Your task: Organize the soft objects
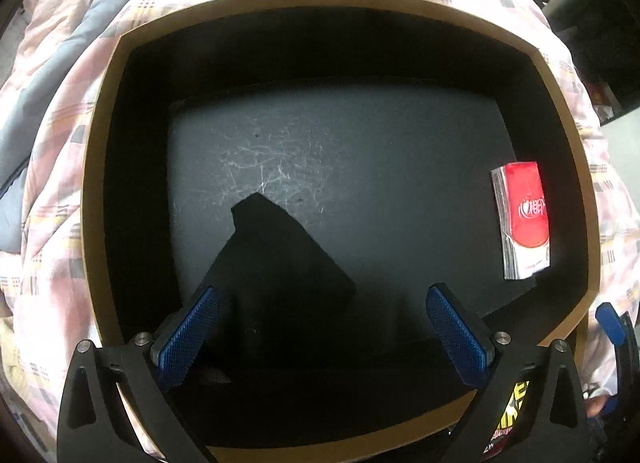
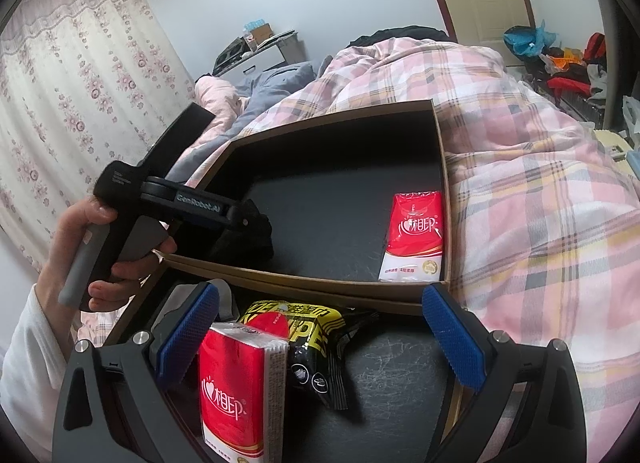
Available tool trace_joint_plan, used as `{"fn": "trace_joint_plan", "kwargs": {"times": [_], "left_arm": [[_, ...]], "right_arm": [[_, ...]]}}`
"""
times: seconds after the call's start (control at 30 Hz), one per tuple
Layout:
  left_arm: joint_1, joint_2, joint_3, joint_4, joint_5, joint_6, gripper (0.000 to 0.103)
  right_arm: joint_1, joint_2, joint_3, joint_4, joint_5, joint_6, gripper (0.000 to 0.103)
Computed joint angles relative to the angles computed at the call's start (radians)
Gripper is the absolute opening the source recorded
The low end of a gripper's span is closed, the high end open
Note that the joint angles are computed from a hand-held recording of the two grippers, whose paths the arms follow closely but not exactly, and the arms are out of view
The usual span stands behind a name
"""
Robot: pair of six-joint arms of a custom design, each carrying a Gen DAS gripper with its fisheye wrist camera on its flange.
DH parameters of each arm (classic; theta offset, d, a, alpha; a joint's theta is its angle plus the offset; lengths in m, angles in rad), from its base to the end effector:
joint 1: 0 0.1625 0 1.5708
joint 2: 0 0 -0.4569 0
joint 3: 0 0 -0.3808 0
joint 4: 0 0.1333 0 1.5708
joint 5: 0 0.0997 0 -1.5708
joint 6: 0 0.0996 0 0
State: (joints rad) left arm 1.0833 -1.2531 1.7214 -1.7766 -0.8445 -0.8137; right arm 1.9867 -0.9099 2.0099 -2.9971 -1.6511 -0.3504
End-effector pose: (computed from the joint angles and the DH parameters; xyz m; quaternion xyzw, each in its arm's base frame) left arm -0.0859 -0.5877 0.3269 -0.1046 0.9220 -0.1159 0.3543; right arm 0.3487 -0.4794 0.1217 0.3625 -0.9169 0.1635 0.0343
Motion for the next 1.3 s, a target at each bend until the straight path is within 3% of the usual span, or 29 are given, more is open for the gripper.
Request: {"fn": "trace_joint_plan", "kwargs": {"times": [0.13,0.27,0.47,0.63,0.83,0.93,1.07,1.17,1.27,1.3], "left_arm": [[0.011,0.028,-0.038,0.051,-0.024,-0.012,0.102],[0.032,0.028,-0.045,-0.006,-0.066,0.002,0.102],[0.081,0.007,-0.071,-0.121,-0.234,0.096,0.102],[0.097,0.008,-0.107,-0.049,-0.244,0.056,0.102],[0.083,0.083,-0.159,0.050,-0.230,0.031,0.102],[0.069,0.114,-0.179,0.153,-0.159,-0.043,0.102],[0.066,0.159,-0.202,0.200,-0.082,-0.172,0.102],[0.062,0.185,-0.209,0.196,-0.025,-0.252,0.102],[0.091,0.193,-0.173,0.021,-0.121,-0.211,0.102],[0.090,0.201,-0.172,0.026,-0.105,-0.226,0.102]], "right_arm": [[0.000,0.000,0.000,0.000,0.001,0.000,0.101],[0.000,0.000,-0.001,0.001,0.003,0.002,0.101],[-0.001,0.000,-0.003,0.004,0.005,0.002,0.101],[-0.003,0.000,-0.003,0.005,0.008,0.002,0.101],[-0.004,0.001,-0.003,0.003,0.010,0.000,0.101],[-0.005,0.001,-0.004,0.005,0.009,0.000,0.101],[-0.007,-0.002,-0.001,0.005,0.014,0.000,0.101],[-0.007,-0.002,-0.001,0.004,0.014,-0.001,0.101],[-0.009,-0.002,-0.001,0.006,0.018,0.000,0.101],[-0.010,-0.002,-0.002,0.007,0.020,0.001,0.101]]}}
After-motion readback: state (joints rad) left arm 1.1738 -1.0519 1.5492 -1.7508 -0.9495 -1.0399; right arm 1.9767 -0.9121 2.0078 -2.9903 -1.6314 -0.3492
